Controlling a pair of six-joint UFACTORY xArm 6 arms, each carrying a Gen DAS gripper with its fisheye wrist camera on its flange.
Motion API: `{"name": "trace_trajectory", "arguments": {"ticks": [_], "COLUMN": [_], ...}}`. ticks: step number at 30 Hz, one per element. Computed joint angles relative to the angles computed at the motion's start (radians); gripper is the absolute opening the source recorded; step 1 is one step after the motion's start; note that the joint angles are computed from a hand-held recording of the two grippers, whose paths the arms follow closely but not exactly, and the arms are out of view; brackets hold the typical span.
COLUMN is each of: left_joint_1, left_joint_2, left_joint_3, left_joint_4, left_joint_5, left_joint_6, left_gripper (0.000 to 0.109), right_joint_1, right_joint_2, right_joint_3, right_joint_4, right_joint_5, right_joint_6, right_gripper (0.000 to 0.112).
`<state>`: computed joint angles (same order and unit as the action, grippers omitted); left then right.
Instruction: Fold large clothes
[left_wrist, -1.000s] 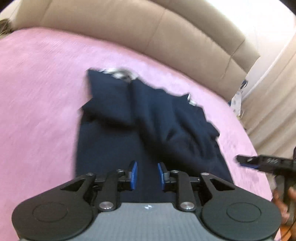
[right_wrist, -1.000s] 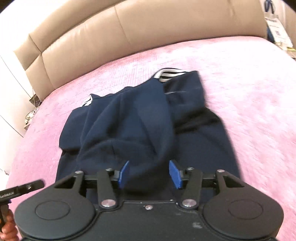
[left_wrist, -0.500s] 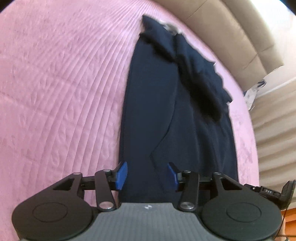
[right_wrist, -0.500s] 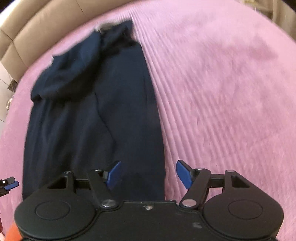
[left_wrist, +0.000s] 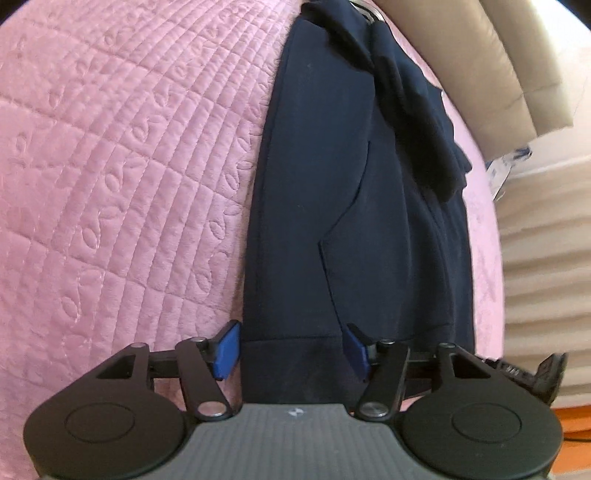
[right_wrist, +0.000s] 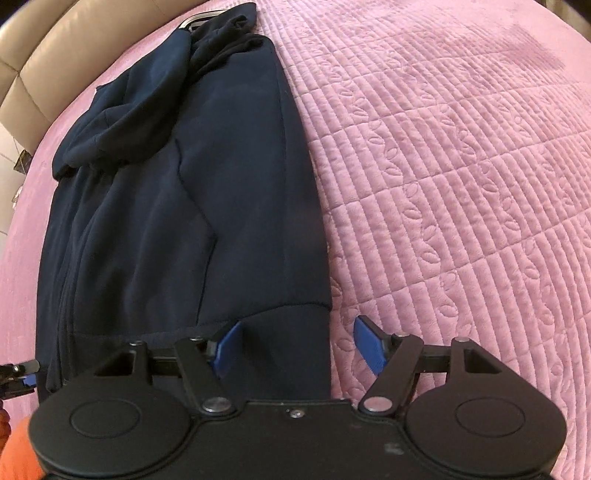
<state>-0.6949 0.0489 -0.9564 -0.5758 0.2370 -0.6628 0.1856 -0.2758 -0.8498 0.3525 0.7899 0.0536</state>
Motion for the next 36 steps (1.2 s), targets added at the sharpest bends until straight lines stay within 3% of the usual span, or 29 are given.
{"name": "trace_trajectory", "arguments": {"ticks": [1, 3, 4, 5, 6, 7, 9, 11, 12, 14, 19, 22, 25, 27, 29, 30, 32, 34, 36], "left_joint_1": [-0.003, 0.001, -0.001, -0.005, -0.009, -0.012, -0.010, 0.000, 0.021, 0.075, 0.223, 0.272, 0.286, 0.285, 0.284, 0.288, 0.308, 0.340, 0.361], "left_joint_2": [-0.001, 0.005, 0.015, 0.027, 0.035, 0.044, 0.042, 0.020, 0.011, 0.006, 0.156, 0.351, 0.585, 0.737, 0.856, 0.877, 0.843, 0.771, 0.735], "left_joint_3": [0.005, -0.003, -0.013, -0.025, -0.033, -0.047, -0.054, -0.026, -0.019, -0.047, -0.348, -0.654, -0.968, -1.177, -1.353, -1.381, -1.313, -1.171, -1.107], "left_joint_4": [-0.026, 0.033, 0.075, 0.092, 0.134, 0.197, 0.296, 0.401, 0.506, 0.715, 1.238, 1.474, 1.375, 1.207, 1.086, 1.063, 1.057, 1.005, 0.996], "left_joint_5": [-0.006, 0.023, 0.034, 0.036, 0.027, 0.019, -0.022, -0.147, -0.207, -0.247, -0.235, -0.111, 0.005, 0.116, 0.215, 0.229, 0.173, 0.040, -0.038], "left_joint_6": [0.020, -0.014, -0.042, -0.050, -0.075, -0.116, -0.166, -0.264, -0.359, -0.516, -0.854, -1.059, -0.927, -0.717, -0.592, -0.574, -0.577, -0.531, -0.517], "left_gripper": [0.055, 0.029, 0.023, 0.015, 0.013, 0.012, 0.011, 0.011, 0.011, 0.010, 0.010, 0.010, 0.013, 0.026, 0.031, 0.033, 0.039, 0.050, 0.061], "right_joint_1": [0.006, 0.031, 0.044, 0.052, 0.047, 0.033, 0.008, -0.008, -0.010, -0.007, 0.015, 0.027, 0.029, 0.030, 0.019, 0.014, 0.010, 0.008, 0.008], "right_joint_2": [-0.002, -0.014, -0.019, -0.025, -0.029, -0.030, -0.035, -0.028, -0.015, 0.038, 0.314, 0.559, 0.797, 0.953, 1.009, 0.999, 0.957, 0.953, 0.998], "right_joint_3": [0.000, 0.008, 0.013, 0.019, 0.020, 0.017, 0.003, -0.039, -0.073, -0.165, -0.488, -0.749, -1.024, -1.233, -1.317, -1.296, -1.217, -1.213, -1.287], "right_joint_4": [0.017, 0.001, -0.020, -0.035, -0.007, 0.060, 0.156, 0.236, 0.264, 0.297, 0.325, 0.244, 0.115, -0.020, 0.007, 0.054, 0.081, 0.034, -0.062], "right_joint_5": [0.010, 0.015, 0.009, -0.002, -0.007, -0.005, -0.021, -0.037, -0.047, -0.077, -0.225, -0.312, -0.295, -0.207, -0.140, -0.151, -0.219, -0.218, -0.168], "right_joint_6": [-0.019, -0.013, -0.003, 0.008, -0.005, -0.032, -0.058, -0.098, -0.116, -0.160, -0.203, -0.093, 0.071, 0.182, 0.142, 0.086, 0.009, -0.028, -0.017], "right_gripper": [0.081, 0.064, 0.056, 0.042, 0.020, 0.013, 0.013, 0.013, 0.013, 0.012, 0.012, 0.012, 0.018, 0.048, 0.053, 0.063, 0.082, 0.082, 0.082]}}
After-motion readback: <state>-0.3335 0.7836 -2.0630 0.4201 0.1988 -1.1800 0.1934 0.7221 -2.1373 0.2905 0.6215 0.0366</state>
